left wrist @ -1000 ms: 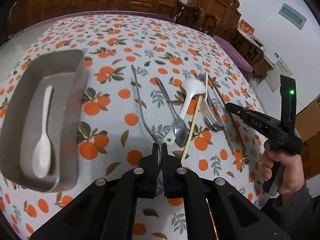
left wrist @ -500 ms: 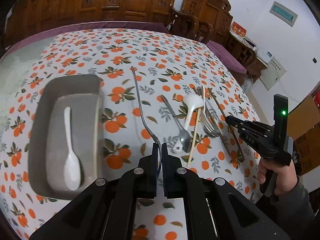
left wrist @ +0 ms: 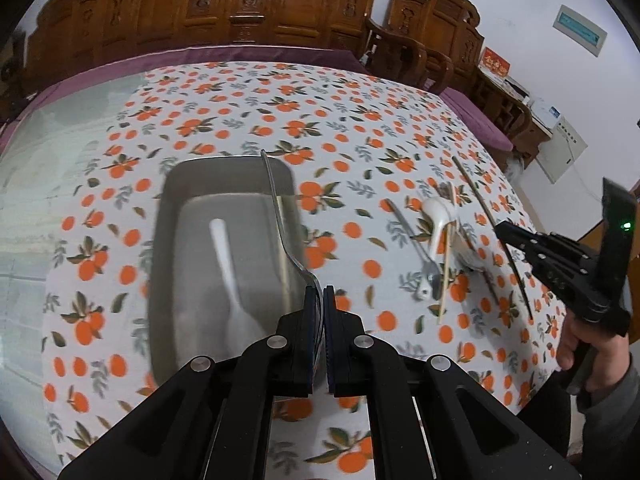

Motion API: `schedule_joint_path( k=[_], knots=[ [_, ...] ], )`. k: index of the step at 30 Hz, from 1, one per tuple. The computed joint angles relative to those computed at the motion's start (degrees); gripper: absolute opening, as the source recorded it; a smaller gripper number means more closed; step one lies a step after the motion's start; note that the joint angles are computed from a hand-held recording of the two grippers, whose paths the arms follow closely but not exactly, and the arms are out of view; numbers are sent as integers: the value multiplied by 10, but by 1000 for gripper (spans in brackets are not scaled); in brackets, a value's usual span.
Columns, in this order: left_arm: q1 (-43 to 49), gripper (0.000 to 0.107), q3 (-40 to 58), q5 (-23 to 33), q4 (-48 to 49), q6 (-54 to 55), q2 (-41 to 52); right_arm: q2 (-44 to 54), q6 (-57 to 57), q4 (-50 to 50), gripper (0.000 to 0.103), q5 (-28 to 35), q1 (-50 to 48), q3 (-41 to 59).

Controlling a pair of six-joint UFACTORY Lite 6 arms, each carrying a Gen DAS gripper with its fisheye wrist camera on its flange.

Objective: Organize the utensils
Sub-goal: 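Lift the fork into the tray with the left tool while the right tool carries the chopstick toward it, then open the left tool to drop the fork while the right tool lowers and releases the chopstick in the tray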

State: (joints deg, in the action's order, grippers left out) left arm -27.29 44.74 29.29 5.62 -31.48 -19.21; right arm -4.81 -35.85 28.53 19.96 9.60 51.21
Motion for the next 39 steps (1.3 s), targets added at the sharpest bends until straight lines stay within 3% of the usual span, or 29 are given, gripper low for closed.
schedule_joint_path(
  k=[7, 14, 25, 39],
  knots=[
    [78, 3, -34, -2, -91, 136, -14, 17, 104, -52, 5, 24, 94, 48],
    [138, 3, -59, -19, -177, 258, 16, 54, 148, -38, 6, 47, 162, 97],
    [175, 3, -64, -21, -210, 303, 15, 116, 183, -38, 6, 56, 233, 172],
    [277, 4, -82, 69, -166, 307, -132, 279, 237, -22, 6, 55, 299, 326]
  ],
)
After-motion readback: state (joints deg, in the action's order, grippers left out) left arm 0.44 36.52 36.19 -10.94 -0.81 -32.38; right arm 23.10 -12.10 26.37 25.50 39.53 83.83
